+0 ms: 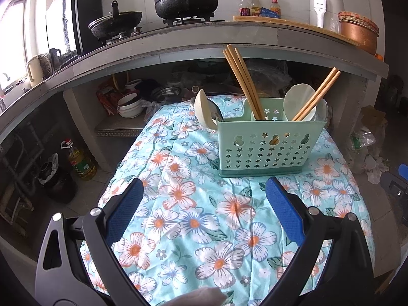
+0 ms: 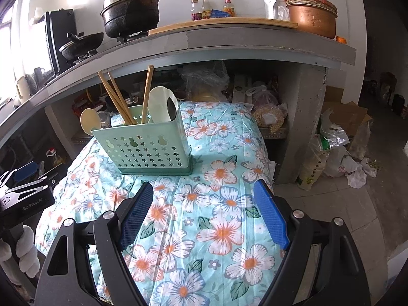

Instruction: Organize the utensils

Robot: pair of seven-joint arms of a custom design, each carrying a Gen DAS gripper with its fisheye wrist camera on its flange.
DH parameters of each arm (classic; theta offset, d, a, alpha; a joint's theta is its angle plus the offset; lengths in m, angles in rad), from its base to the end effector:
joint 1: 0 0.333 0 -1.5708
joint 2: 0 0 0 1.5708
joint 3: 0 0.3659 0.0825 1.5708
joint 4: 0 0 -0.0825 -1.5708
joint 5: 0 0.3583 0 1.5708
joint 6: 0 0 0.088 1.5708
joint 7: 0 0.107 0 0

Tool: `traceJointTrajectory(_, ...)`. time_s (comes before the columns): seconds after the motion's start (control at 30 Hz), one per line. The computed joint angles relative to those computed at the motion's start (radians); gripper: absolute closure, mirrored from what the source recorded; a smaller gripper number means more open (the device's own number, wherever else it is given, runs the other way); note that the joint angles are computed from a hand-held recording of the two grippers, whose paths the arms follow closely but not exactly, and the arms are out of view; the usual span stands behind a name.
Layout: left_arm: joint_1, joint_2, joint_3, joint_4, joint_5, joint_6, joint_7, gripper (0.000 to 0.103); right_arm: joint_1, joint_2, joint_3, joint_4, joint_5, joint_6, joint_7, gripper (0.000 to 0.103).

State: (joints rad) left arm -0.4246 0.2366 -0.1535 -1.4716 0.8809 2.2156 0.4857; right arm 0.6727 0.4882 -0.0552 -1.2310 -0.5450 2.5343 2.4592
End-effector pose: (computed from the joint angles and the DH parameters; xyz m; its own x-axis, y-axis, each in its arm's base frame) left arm 0.5759 -0.3282 0.6637 0.1998 -0.9756 -0.0911 -0.6111 -0.0514 -0.7898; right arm 0.5998 0.4486 0.6354 0.1286 -0.9834 -0.1279 -0.6088 0.0235 -0.7930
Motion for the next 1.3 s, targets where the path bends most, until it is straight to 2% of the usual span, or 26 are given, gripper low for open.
traceJointTrajectory(1.3,0.033,-0.045,-0.015,-0.054,0.012,-0.029,-0.022,0.010,0.019,0.042,-0.010,0.085,0.017,-0.028,-0.065,0.024)
